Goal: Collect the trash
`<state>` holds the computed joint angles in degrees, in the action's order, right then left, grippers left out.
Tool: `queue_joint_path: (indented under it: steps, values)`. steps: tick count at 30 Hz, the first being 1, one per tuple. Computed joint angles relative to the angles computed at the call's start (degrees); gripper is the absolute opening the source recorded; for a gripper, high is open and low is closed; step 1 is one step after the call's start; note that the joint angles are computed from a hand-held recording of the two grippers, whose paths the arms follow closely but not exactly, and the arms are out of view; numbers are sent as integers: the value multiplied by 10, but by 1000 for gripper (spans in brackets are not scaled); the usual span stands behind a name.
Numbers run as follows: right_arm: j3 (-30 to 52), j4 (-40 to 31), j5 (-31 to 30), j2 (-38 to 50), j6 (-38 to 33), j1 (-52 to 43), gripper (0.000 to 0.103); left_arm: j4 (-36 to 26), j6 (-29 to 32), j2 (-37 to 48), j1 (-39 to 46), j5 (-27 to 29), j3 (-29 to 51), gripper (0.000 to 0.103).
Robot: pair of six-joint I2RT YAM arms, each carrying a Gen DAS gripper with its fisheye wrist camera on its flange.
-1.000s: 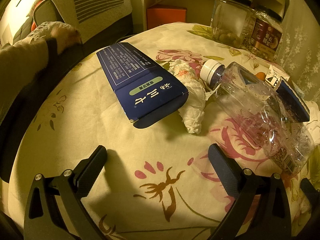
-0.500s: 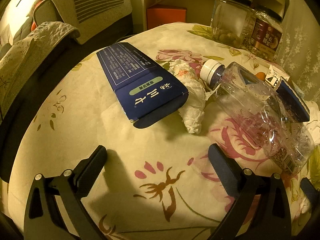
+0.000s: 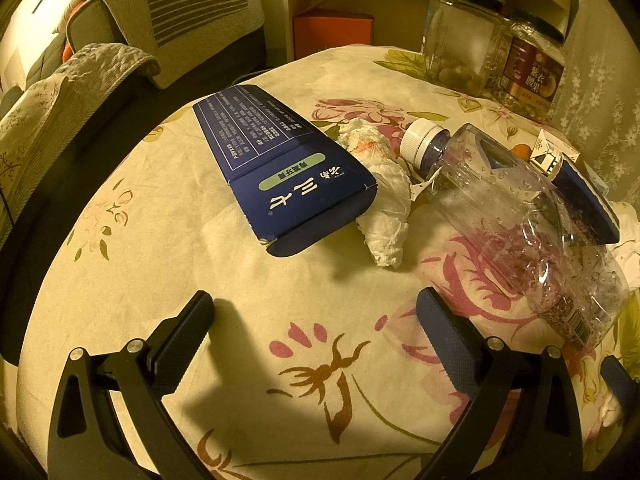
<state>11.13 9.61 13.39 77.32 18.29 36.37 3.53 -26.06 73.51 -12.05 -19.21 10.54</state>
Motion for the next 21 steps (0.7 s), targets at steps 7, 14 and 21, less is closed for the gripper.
queue_joint_path:
  steps: [7,14,21]
  values:
    - [0,2,0,2,0,-1,98,0,2,-2,3,1,-1,98]
    - [-1,4,1,2,-1,-1,98,0,2,-2,3,1,-1,98]
    - [0,4,1,3,-2,-2,98,0,3,-2,3,1,-1,98]
